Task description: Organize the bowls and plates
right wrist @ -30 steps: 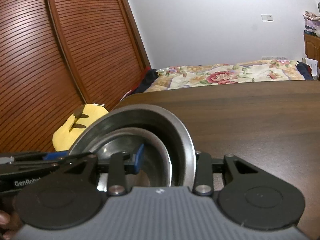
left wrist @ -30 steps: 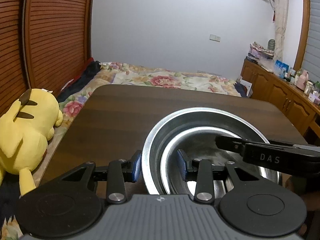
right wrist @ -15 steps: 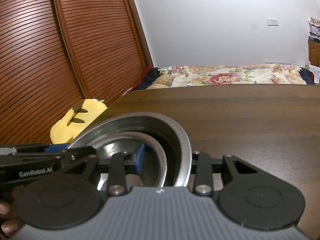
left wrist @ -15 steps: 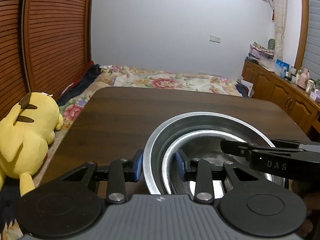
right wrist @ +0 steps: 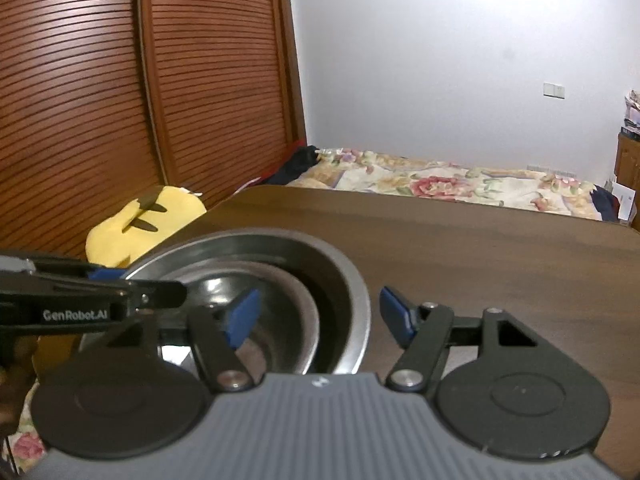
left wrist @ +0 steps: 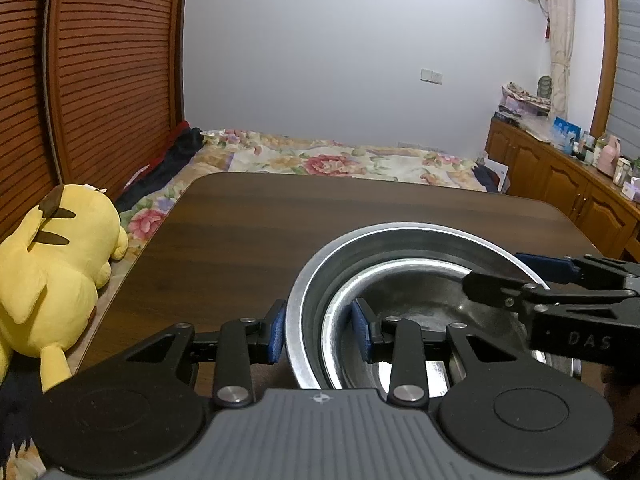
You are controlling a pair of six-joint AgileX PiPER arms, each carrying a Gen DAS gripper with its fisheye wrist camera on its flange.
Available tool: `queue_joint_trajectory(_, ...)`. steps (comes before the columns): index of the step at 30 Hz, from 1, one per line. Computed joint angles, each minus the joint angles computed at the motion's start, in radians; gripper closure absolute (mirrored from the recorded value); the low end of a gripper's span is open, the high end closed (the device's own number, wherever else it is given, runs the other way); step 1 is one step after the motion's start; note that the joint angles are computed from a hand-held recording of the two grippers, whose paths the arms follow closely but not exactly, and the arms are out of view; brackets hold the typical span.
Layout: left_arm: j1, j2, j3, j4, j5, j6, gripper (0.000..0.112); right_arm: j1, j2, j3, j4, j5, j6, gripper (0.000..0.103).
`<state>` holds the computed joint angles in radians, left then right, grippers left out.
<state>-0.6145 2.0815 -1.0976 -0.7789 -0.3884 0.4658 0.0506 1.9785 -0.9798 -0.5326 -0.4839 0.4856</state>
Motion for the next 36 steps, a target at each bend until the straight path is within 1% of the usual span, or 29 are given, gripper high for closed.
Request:
queue_joint_trajectory(3, -0.015, -0.009, 0.007, -0.037, -0.015, 0.029, 0.066, -0.010, -0.008, 0.000, 0.004, -0.001, -0.005, 0.036)
queue_joint_trajectory(5, -0.020, -0.025, 0.019, -0.049, -0.029, 0.039, 0.054, -0.020, -0.016, 0.010, -0.003, -0.008, 0.007, 0.036)
queue_joint_trajectory(6, -0.022, -0.033, 0.027, -0.051, -0.040, 0.042, 0.051, -0.023, -0.023, 0.017, 0.001, -0.010, 0.007, 0.036)
queue_joint_trajectory(8, -0.030, -0.047, 0.035, -0.073, -0.058, 0.068, 0.041, -0.027, -0.040, 0.037, 0.018, -0.021, -0.009, 0.033)
queue_joint_trajectory(9, -0.035, -0.055, 0.041, -0.077, -0.068, 0.077, 0.037, -0.029, -0.051, 0.049, 0.031, -0.029, -0.023, 0.030)
queue_joint_trajectory(11, -0.048, -0.070, 0.052, -0.081, -0.093, 0.090, 0.021, -0.034, -0.071, 0.073, 0.049, -0.046, -0.043, 0.025)
queue_joint_trajectory(14, -0.069, -0.093, 0.070, -0.075, -0.124, 0.100, 0.009, -0.047, -0.106, 0.105, 0.060, -0.064, -0.055, 0.014)
queue_joint_trajectory(16, -0.092, -0.106, 0.084, -0.089, -0.156, 0.114, 0.009, -0.062, -0.132, 0.136, 0.055, -0.094, -0.051, 0.006)
queue_joint_trajectory(18, -0.116, -0.117, 0.092, -0.112, -0.174, 0.139, 0.009, -0.069, -0.158, 0.162, 0.064, -0.105, -0.063, 0.000)
queue_joint_trajectory(20, -0.135, -0.128, 0.097, -0.132, -0.180, 0.158, 0.009, -0.069, -0.186, 0.192, 0.101, -0.113, -0.106, 0.000)
queue_joint_trajectory(22, -0.155, -0.141, 0.112, -0.133, -0.194, 0.147, 0.009, -0.060, -0.217, 0.224, 0.170, -0.109, -0.170, 0.000)
queue_joint_trajectory(26, -0.193, -0.167, 0.137, -0.162, -0.210, 0.145, 0.009, -0.054, -0.276, 0.276, 0.255, -0.100, -0.227, 0.000)
queue_joint_trajectory(28, -0.215, -0.180, 0.150, -0.181, -0.233, 0.153, 0.009, -0.047, -0.305, 0.310, 0.341, -0.103, -0.283, 0.000)
queue_joint_trajectory(29, -0.230, -0.181, 0.151, -0.202, -0.249, 0.168, 0.009, -0.050, -0.316, 0.324, 0.359, -0.106, -0.292, 0.000)
queue_joint_trajectory(32, -0.270, -0.185, 0.143, -0.293, -0.290, 0.249, 0.009, -0.073, -0.345, 0.356, 0.332, -0.108, -0.249, 0.000)
queue_joint_trajectory(33, -0.280, -0.188, 0.148, -0.301, -0.303, 0.251, 0.009, -0.077, -0.354, 0.366, 0.337, -0.109, -0.248, 0.000)
queue_joint_trajectory(36, -0.286, -0.205, 0.162, -0.283, -0.286, 0.228, 0.009, -0.078, -0.380, 0.398, 0.382, -0.122, -0.283, 0.000)
